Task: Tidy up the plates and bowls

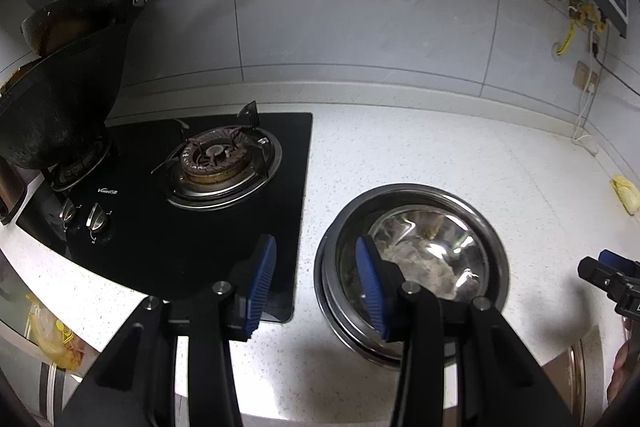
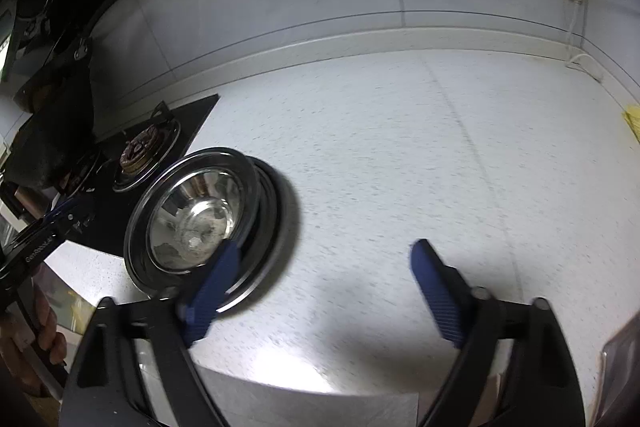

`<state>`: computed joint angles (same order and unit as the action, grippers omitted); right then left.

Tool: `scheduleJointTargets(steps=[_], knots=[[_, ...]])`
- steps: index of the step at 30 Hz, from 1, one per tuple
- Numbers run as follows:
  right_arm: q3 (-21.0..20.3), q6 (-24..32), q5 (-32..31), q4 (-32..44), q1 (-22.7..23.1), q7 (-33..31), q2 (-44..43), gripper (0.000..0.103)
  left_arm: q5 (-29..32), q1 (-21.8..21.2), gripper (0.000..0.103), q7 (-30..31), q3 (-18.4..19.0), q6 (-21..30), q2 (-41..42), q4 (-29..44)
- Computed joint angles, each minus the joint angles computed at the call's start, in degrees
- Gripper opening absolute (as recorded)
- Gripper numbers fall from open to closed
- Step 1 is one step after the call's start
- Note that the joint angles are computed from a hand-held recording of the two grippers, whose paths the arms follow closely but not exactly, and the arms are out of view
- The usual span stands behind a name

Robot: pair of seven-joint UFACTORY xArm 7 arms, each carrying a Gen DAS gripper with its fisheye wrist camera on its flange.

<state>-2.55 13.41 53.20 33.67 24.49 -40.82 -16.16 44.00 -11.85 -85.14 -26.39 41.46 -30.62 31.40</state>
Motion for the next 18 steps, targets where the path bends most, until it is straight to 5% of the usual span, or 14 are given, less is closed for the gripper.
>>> scheduleJointTargets(steps=[18], knots=[[-5.4,3.1,-11.5,-10.6,-0.5,5.9,-17.8,0.101,-7.7,-4.9,0.04,1.6,-4.8,6.0,-8.5,-1.2]])
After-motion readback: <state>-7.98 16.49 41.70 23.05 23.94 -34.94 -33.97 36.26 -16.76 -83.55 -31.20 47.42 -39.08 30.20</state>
